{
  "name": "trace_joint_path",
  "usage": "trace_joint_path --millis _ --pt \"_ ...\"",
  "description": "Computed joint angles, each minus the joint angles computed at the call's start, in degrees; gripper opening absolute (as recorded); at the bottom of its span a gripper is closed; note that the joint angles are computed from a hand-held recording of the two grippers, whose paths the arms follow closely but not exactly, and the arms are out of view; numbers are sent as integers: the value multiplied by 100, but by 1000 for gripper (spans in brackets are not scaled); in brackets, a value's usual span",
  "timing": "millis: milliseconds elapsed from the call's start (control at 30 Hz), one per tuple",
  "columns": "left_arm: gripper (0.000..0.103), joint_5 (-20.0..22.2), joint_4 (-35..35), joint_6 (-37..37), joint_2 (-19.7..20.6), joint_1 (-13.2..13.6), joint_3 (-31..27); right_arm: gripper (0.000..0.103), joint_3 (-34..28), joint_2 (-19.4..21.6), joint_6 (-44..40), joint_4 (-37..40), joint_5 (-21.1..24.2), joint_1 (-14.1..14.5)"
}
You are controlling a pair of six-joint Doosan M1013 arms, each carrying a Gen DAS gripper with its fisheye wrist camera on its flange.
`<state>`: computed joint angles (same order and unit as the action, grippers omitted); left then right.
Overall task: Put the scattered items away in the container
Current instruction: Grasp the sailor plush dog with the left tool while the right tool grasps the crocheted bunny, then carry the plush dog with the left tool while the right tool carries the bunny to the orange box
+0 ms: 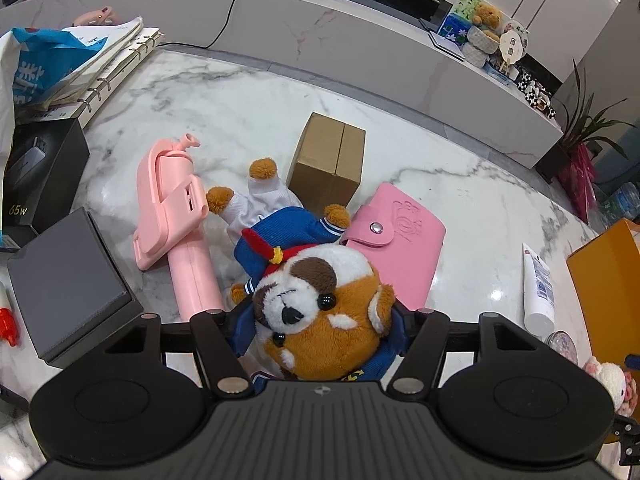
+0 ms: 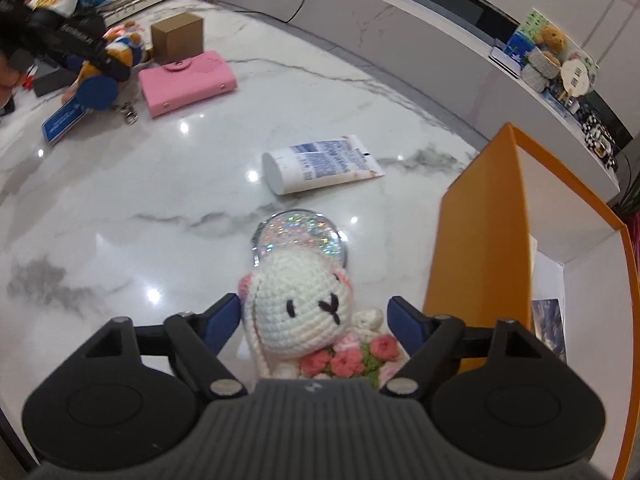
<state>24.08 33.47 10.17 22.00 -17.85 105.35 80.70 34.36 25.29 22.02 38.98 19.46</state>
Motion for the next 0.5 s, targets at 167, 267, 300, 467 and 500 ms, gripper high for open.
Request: trace_joint_path --millis 167,267,300,467,500 --pt "73 1 -91 147 15 2 -13 81 -286 266 359 -508 376 75" --pt "73 -13 -78 129 0 1 -7 70 -336 345 574 -730 459 137" --pt "73 -20 -74 129 -5 1 -5 65 -360 346 647 -681 505 135" --pt "73 -41 -53 140 -36 -3 19 58 -710 408 1096 438 1206 -91" --pt "73 -39 -47 141 -41 -4 22 58 -736 407 1125 560 1263 -118"
